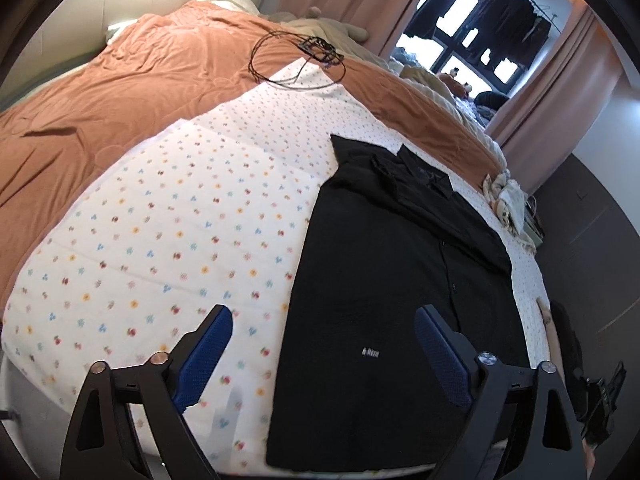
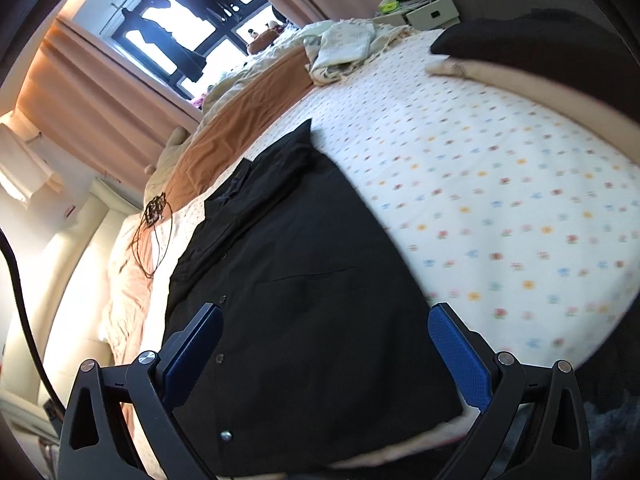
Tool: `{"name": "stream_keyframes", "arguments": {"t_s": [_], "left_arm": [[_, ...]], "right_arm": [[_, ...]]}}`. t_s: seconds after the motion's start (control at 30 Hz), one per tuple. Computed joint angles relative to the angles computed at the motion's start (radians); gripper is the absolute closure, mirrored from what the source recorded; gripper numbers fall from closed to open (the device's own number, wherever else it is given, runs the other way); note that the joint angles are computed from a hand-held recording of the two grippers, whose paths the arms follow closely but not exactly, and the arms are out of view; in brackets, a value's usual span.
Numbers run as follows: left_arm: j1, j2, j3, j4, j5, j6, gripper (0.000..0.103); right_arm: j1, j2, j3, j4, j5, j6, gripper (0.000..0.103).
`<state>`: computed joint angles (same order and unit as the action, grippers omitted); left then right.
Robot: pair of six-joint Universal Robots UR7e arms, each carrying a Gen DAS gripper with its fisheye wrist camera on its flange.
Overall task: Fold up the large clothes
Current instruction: 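Open the right gripper and pull both tools back from the folded shirt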
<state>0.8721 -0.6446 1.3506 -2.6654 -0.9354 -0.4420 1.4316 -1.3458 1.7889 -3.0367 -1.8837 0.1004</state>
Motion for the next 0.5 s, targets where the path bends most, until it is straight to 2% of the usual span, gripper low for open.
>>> {"name": "stream_keyframes", "arguments": {"t_s": [0.13,0.2,0.3,0.5], "left_arm": [[0.022,-0.051,0.067,0.037,-0.080,-0.052,0.033],[0.030,-0.070,0.098,0.047,-0.121,-0.069,0.037],[0.036,-0.092,0.143,0.055,-0.161,-0.073,0.039],[0.055,-0.109,0.199,0.050,-0.262,-0.106,0.041]], "right_arm": [[-0.016,-0.065,0.053,0.004,-0.010,-0.025,0.003],[-0.027,-0.091,0.072,0.029,-0.010,-0.031,0.017],[-0.055,-0.123,0.096,0.080,0.016,-0.022,0.024],[-0.107,-0.158,0.128,0.162,0.096,-0.044,0.030]]}}
